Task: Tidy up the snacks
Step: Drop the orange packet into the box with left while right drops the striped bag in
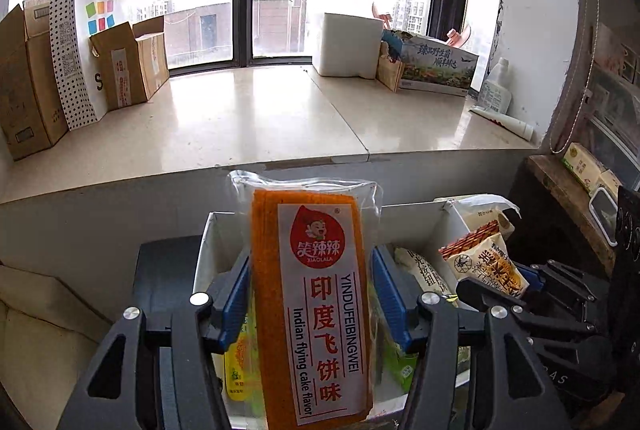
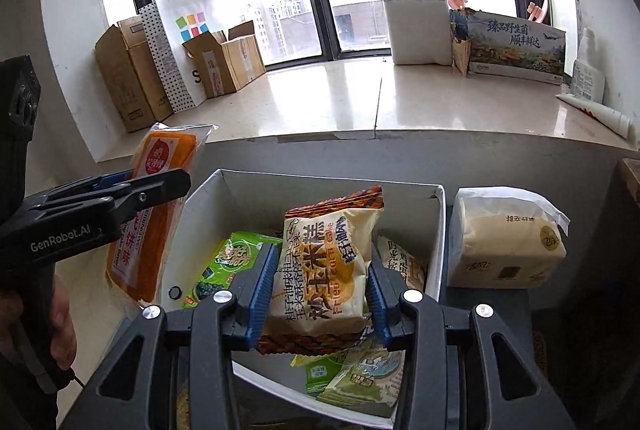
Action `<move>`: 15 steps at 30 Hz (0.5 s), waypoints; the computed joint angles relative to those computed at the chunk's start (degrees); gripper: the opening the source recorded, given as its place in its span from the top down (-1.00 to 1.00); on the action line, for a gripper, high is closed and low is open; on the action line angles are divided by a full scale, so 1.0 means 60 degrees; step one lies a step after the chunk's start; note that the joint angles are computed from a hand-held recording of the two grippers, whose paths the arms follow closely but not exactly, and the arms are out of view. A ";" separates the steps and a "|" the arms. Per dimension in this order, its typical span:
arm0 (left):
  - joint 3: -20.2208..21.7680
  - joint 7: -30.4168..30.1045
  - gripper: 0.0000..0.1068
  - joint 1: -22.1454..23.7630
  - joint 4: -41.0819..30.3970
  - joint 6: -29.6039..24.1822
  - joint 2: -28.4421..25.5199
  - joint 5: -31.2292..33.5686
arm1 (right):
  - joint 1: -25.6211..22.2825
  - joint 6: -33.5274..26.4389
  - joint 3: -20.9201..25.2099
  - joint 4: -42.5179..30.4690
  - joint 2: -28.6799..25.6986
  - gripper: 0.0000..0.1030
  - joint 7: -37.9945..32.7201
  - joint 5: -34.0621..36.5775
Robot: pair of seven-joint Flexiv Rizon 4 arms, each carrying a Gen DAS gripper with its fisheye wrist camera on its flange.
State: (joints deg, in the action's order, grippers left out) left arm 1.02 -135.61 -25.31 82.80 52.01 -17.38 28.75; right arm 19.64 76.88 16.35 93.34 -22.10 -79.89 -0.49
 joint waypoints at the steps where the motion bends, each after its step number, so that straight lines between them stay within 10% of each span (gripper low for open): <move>1: -0.0004 0.0062 -0.65 -0.0003 -0.0152 -0.0293 -0.0131 -0.0022 | -0.0072 -0.0117 0.0088 -0.0108 -0.0096 -0.04 -0.0089 0.0080; 3: 0.0148 -0.0121 -0.87 -0.0245 -0.0453 -0.0925 -0.0294 0.0459 | 0.0161 -0.0285 -0.0260 -0.0070 -0.0124 -1.00 0.0168 -0.0223; 15: -0.0036 -0.0585 -0.92 -0.0387 0.0053 -0.1188 0.0281 0.1029 | 0.0044 0.1122 -0.0391 0.1082 0.0440 -1.00 0.0843 -0.0774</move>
State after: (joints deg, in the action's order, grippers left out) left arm 0.81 -139.12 -27.63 83.11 44.88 -15.70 34.92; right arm 19.91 83.61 14.00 99.83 -19.47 -74.83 -5.14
